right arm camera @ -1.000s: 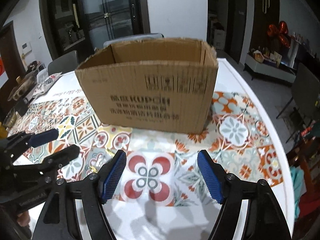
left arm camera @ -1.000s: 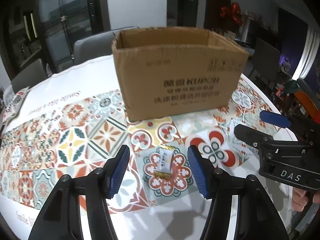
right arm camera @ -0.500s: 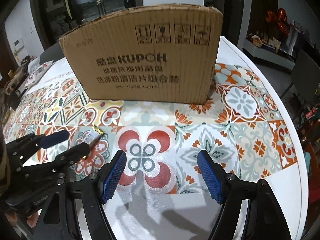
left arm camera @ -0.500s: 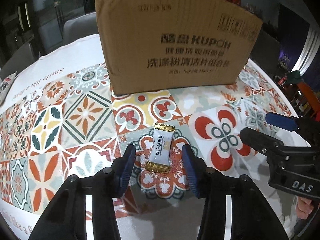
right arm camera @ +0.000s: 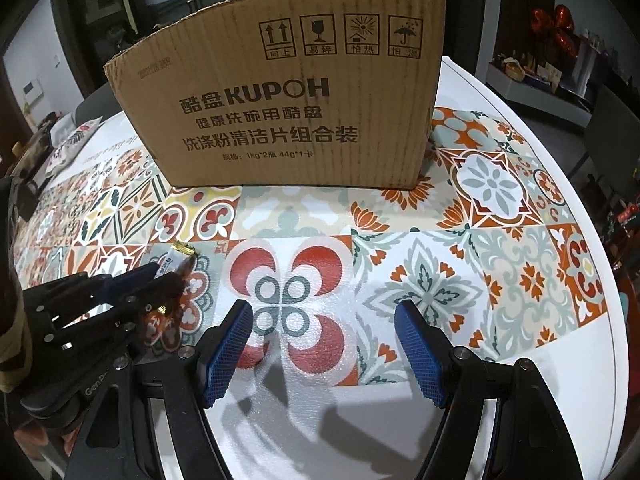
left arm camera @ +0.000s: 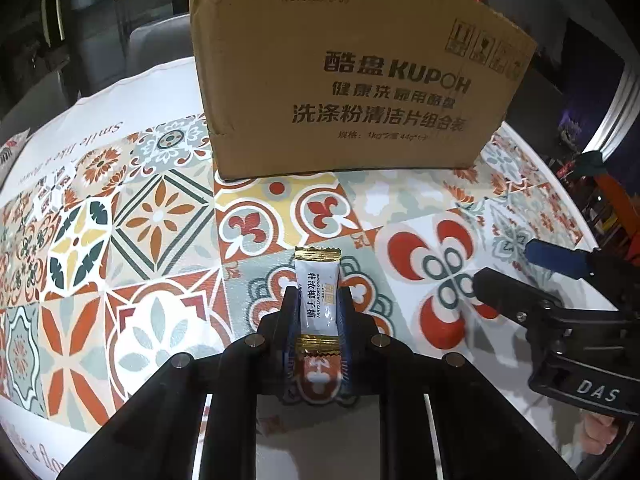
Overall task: Organize snacks
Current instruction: 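Grasp the white stick pack with the left tool, then carry the white stick pack into the box and open the left tool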
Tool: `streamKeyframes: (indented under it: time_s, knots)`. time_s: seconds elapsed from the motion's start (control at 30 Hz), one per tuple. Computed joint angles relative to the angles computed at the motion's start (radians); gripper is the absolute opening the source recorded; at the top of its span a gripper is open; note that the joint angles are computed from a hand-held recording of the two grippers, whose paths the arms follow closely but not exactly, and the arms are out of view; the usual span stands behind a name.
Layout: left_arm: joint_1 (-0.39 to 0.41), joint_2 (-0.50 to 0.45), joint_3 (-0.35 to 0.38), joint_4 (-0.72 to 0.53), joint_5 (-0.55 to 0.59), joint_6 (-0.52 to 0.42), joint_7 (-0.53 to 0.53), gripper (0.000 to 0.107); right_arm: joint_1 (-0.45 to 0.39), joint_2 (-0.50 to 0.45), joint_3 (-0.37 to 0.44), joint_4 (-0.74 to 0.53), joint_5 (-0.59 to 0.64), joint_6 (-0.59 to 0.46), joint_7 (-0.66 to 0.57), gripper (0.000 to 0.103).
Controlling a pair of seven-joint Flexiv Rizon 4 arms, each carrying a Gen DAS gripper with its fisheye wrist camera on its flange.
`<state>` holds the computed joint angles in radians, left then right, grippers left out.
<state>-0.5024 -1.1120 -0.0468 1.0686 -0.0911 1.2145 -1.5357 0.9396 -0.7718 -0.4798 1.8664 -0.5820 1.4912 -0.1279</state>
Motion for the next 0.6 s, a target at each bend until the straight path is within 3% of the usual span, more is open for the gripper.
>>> streamKeyframes:
  time_s: [0.33,0.6]
  knots:
    - [-0.011,0.065,0.014,0.083,0.016,0.048,-0.03,0.019,0.041,0.024,-0.044,0.037,0.02,0.028,-0.006,0.074]
    - [-0.021,0.117,0.022,0.132,0.021,0.109,-0.052,0.019,0.151,0.04,-0.177,0.091,0.055,0.059,-0.02,0.074]
